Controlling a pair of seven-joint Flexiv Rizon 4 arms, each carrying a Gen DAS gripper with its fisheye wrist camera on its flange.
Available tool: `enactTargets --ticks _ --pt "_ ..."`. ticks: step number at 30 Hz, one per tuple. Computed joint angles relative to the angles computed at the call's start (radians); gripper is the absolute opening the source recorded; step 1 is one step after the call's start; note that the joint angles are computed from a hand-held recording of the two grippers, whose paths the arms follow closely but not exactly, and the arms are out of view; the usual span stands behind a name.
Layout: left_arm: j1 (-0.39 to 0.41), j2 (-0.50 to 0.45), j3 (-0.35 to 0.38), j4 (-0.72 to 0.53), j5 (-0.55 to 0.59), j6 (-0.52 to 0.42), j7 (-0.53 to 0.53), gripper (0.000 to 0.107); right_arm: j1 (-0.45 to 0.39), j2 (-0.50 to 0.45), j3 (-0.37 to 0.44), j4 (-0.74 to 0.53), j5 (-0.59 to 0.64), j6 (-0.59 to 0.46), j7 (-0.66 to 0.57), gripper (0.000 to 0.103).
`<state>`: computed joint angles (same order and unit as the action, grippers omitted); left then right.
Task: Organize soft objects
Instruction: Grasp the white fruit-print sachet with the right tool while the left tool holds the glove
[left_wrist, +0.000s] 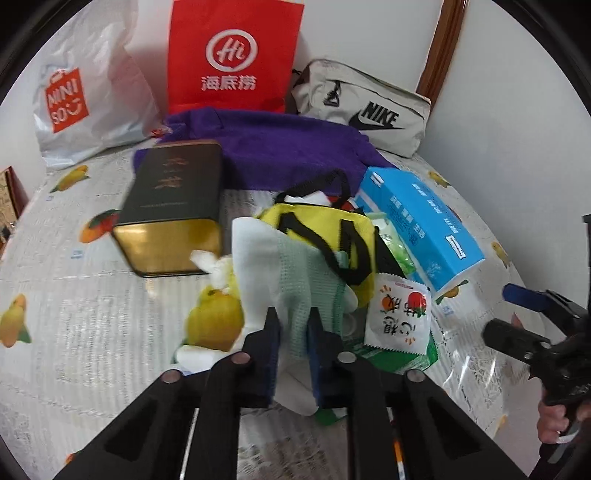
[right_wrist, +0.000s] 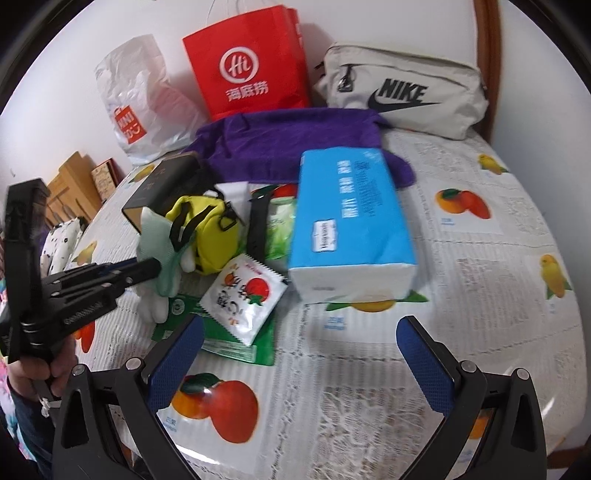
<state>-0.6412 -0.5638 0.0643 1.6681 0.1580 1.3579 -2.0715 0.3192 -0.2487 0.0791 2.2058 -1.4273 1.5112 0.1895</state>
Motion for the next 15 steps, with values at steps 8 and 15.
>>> enactTargets --ticks 8,15 --pt "-0.005 0.07 0.054 0.085 0.045 0.036 -0.074 0.013 0.043 -0.09 -0.003 -0.063 0.059 0.026 -0.052 0.1" --pt "0.05 0.068 0.006 0.119 0.016 0.07 -0.045 0.013 0.134 -0.14 -0.087 -0.105 0.064 0.03 -0.004 0.09"
